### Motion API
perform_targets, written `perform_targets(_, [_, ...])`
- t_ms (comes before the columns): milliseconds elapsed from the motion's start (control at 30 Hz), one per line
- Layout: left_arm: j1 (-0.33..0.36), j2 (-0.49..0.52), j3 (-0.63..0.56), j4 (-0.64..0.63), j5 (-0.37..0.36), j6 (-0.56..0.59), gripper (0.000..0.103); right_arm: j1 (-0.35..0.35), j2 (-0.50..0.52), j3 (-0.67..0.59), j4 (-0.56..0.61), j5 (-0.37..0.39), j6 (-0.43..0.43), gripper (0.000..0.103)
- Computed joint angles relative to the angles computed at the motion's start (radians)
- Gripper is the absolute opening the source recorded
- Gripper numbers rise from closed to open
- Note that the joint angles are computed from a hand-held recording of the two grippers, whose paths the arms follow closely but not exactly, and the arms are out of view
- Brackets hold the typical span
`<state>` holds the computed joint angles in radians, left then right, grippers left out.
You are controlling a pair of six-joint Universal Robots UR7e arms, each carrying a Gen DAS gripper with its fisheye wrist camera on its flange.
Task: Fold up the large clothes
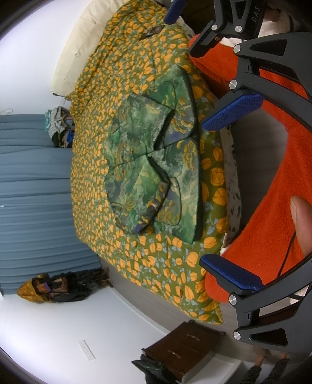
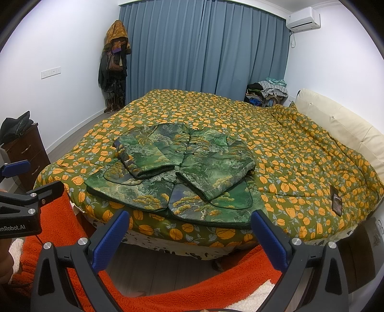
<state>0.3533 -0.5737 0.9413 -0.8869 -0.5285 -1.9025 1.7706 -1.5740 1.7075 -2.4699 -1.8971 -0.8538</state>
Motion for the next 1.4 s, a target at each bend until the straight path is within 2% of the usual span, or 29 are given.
perform_targets(967, [0.003,0.005,-0.008,-0.020,-0.001,0.022,0.102,0.001,0.001,0.000,0.001,-0.004,-0.001,0.103])
perform_targets(1233, [-0.003,-0.012,0.023,-0.103,0.030,0.092,0.103,0.004,0.002,0.001,-0.006,-0.005,0.001,0.103])
perform_targets(1400, [-0.007,-0.031,0.069,-0.199,0.055,0.191,0.103,0.013,0.001,0.008,-0.008,0.000,-0.019,0.103])
